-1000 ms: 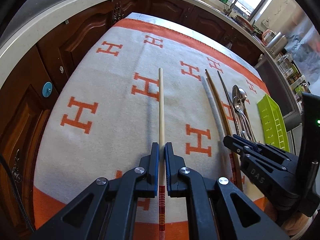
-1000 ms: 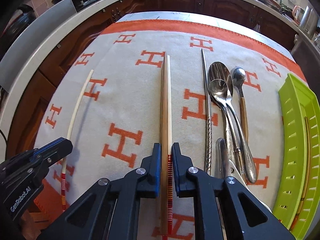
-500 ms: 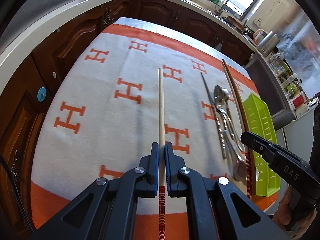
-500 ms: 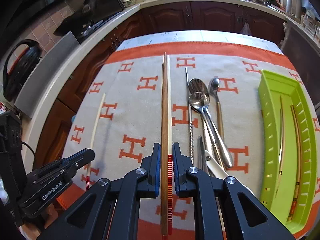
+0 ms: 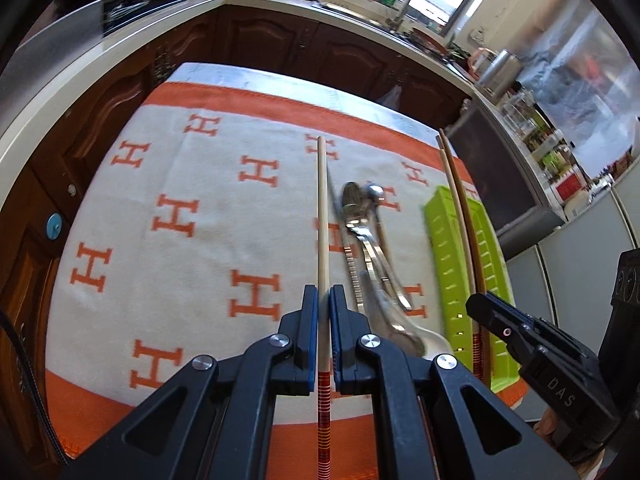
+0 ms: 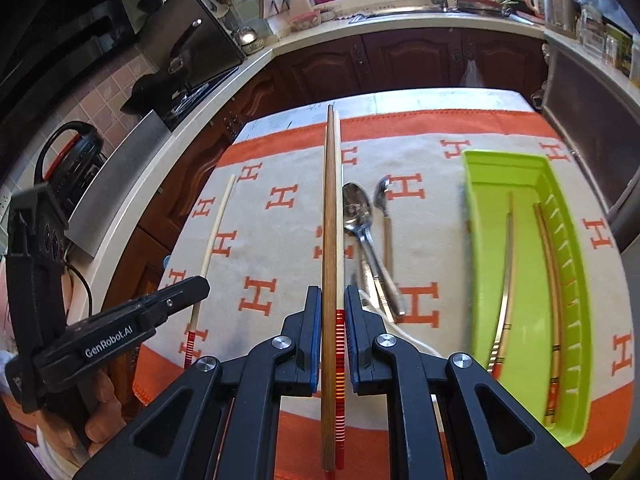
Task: Organize utensils
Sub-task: 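Carry both chopsticks into the green tray and open both tools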
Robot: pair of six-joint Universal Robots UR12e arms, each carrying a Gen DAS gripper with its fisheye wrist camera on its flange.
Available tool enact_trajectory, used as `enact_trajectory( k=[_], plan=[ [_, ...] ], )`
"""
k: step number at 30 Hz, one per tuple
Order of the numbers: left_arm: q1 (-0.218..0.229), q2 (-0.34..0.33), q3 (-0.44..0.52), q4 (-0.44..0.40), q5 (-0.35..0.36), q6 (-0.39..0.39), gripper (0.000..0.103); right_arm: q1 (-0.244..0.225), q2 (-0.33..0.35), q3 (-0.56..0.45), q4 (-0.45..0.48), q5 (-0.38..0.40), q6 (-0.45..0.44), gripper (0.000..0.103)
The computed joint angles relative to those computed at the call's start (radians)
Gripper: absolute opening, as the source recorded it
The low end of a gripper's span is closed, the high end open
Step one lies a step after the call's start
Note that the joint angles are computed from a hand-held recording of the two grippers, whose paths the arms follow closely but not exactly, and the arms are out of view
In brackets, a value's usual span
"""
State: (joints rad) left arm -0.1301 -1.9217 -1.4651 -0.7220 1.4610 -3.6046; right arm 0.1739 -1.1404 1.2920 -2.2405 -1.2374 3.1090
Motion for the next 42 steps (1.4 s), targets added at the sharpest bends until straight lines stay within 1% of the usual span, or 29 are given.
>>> enact_trajectory(
  k=[2, 5, 9, 13, 18, 22, 25, 29, 34, 38, 42],
  plan=[
    [-0.016, -0.020, 0.040, -0.017, -0.008, 0.021, 0.004, -0.014, -0.017, 0.021, -0.021, -0.004, -0.003, 0.010],
    [-0.042, -0.054, 0.101, -0.040, -0.015, 0.053, 0.004, -0.036, -0.045, 0.055, -0.059, -0.037, -0.004, 0.010],
    [-0.074, -0.104, 0.184, -0.074, -0.019, 0.088, 0.004, -0.063, -0.064, 0.084, -0.095, -0.088, 0.014, 0.010],
    [-0.101, -0.158, 0.268, -0.118, -0.035, 0.115, 0.004, -0.105, -0.082, 0.114, -0.115, -0.123, 0.041, 0.010],
    [-0.131, -0.214, 0.354, -0.172, -0.035, 0.154, 0.004, -0.146, -0.089, 0.134, -0.135, -0.151, 0.057, 0.010],
    [-0.147, -0.253, 0.413, -0.209, -0.031, 0.166, 0.004, -0.168, -0.084, 0.137, -0.138, -0.168, 0.047, 0.010],
    [-0.156, -0.280, 0.449, -0.232, -0.027, 0.168, 0.004, -0.186, -0.079, 0.136, -0.125, -0.163, 0.045, 0.010],
    [-0.162, -0.316, 0.495, -0.270, -0.031, 0.177, 0.004, -0.190, -0.054, 0.116, -0.106, -0.156, 0.039, 0.010],
    [-0.163, -0.354, 0.540, -0.318, -0.037, 0.179, 0.004, -0.184, -0.023, 0.091, -0.074, -0.147, 0.031, 0.010],
    [-0.165, -0.378, 0.566, -0.338, -0.036, 0.172, 0.004, -0.175, -0.005, 0.078, -0.061, -0.147, 0.025, 0.010],
    [-0.165, -0.388, 0.577, -0.348, -0.041, 0.170, 0.004, -0.170, 0.003, 0.071, -0.054, -0.147, 0.025, 0.010]
  ],
)
